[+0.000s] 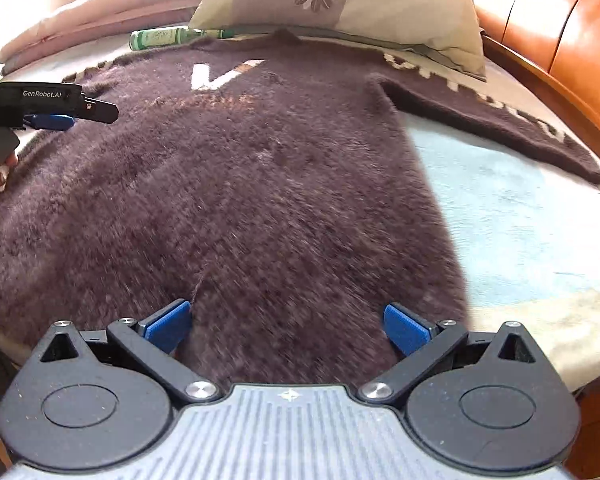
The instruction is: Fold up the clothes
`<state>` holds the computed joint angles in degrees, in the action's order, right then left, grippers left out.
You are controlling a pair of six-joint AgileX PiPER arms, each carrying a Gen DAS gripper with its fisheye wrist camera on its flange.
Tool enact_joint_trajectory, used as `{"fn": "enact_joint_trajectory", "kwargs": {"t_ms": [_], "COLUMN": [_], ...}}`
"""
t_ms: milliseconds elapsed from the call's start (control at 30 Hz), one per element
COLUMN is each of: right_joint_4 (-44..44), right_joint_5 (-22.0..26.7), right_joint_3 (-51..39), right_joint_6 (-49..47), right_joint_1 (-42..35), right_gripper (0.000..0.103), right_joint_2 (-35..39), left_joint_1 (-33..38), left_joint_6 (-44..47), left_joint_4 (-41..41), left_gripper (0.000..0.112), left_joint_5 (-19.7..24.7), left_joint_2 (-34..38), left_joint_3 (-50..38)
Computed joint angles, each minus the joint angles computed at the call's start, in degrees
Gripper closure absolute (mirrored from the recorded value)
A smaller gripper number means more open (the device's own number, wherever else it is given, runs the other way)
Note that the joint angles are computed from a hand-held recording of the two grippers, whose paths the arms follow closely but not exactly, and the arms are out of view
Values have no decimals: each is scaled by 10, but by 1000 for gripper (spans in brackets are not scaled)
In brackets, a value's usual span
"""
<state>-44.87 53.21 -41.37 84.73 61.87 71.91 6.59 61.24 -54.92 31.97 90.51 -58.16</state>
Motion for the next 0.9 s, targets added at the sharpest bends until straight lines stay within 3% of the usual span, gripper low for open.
{"fn": "enact_joint_trajectory", "kwargs": {"t_ms": [167, 267, 400, 533, 733, 900], "right_joint_4": [-6, -73, -92, -87, -64, -105], "right_joint_5": [-20, -19, -14, -8, 16, -10], "right_joint_3": [-7, 31, 39, 32, -5, -25], "right_joint_6": [18, 127, 155, 148, 93, 44], "right_joint_1": [-18, 20, 31, 29, 5, -67], "right_gripper": [0, 0, 0, 0, 0, 0], "right_joint_2": [24, 21, 23, 25, 23, 11], "left_joint_1": [-10, -13, -15, -13, 7, 4], "left_joint_6": [4, 1, 3, 16, 53, 53], "left_joint_4": [5, 11, 14, 3, -44, -46], "left_gripper": [10, 10, 10, 10, 10, 10], "left_joint_5": [-14, -18, -19, -15, 29, 11], "left_joint_2": [-4, -6, -7, -9, -5, -3], "left_joint_3": [7, 9, 10, 12, 7, 7]}}
